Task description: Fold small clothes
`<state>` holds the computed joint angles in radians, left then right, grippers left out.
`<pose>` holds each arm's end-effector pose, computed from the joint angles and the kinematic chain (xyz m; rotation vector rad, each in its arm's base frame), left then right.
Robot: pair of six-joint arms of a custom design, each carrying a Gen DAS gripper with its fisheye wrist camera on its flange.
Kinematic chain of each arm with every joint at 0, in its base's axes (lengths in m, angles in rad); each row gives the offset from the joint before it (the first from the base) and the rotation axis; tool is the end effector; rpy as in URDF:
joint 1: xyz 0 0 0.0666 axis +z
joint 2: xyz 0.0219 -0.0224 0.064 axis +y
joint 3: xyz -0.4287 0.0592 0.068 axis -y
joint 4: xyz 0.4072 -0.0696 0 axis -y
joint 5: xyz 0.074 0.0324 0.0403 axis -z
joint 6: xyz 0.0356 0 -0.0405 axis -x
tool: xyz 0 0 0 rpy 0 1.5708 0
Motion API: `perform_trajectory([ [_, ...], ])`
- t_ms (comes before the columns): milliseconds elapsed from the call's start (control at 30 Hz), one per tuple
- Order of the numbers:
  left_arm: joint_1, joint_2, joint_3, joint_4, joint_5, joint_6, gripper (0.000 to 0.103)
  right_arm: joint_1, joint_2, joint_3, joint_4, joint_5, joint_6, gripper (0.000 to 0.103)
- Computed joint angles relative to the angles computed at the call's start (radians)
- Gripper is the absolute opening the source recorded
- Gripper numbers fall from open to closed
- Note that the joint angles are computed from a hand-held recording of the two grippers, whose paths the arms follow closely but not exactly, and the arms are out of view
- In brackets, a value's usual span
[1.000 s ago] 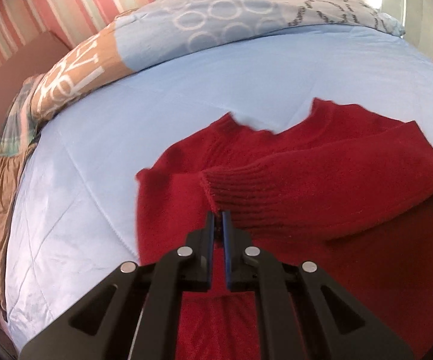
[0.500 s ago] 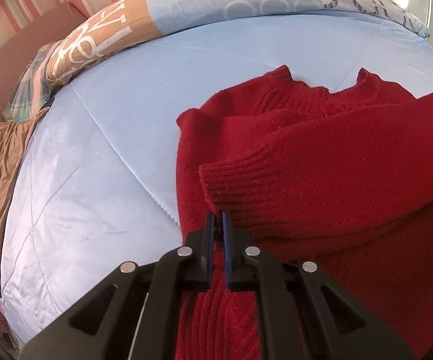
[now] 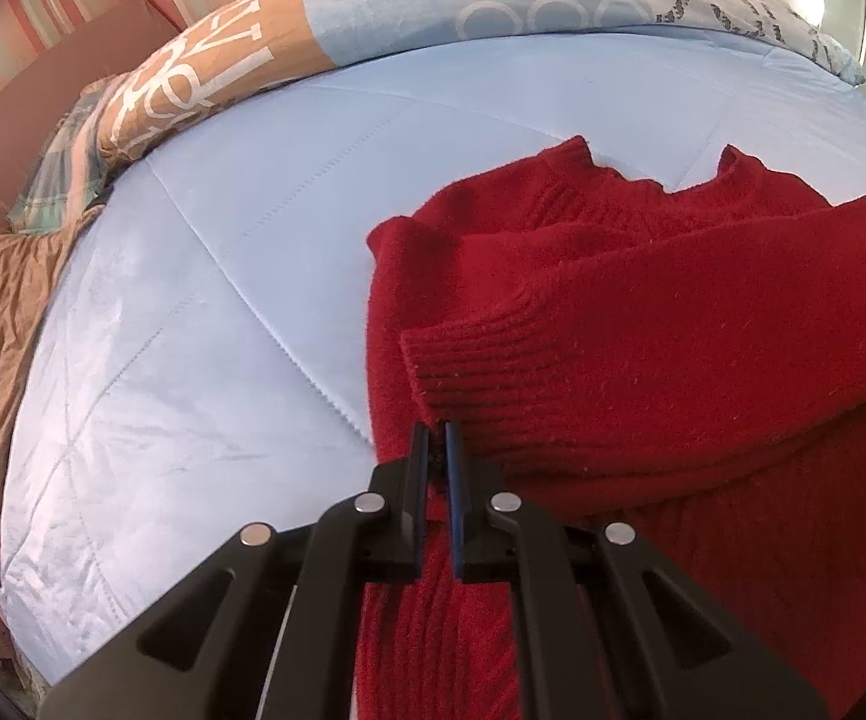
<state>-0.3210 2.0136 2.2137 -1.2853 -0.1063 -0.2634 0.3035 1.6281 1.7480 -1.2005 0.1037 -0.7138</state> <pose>0.6814 -0.2230 0.4729 0.7301 2.5485 0.1221 0.5451 0.1664 0.5068 0.5750 2.5941 0.2032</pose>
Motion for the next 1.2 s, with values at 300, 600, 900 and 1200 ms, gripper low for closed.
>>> perform_trajectory([
  [300,-0.016,-0.008,-0.025,0.007,-0.058,-0.013,0.008,-0.024,0.100,0.032,-0.093,0.029,0.006,0.049],
  [600,-0.025,0.020,0.021,-0.070,-0.092,0.010,0.008,-0.030,0.140,0.044,-0.125,0.013,0.026,0.052],
  [900,-0.026,0.032,0.062,-0.125,-0.097,0.029,0.008,-0.031,0.108,0.031,-0.087,-0.006,0.013,0.055],
  [1200,-0.058,-0.024,0.029,-0.171,-0.030,0.001,0.056,-0.022,0.070,0.001,-0.125,0.009,-0.022,0.058],
])
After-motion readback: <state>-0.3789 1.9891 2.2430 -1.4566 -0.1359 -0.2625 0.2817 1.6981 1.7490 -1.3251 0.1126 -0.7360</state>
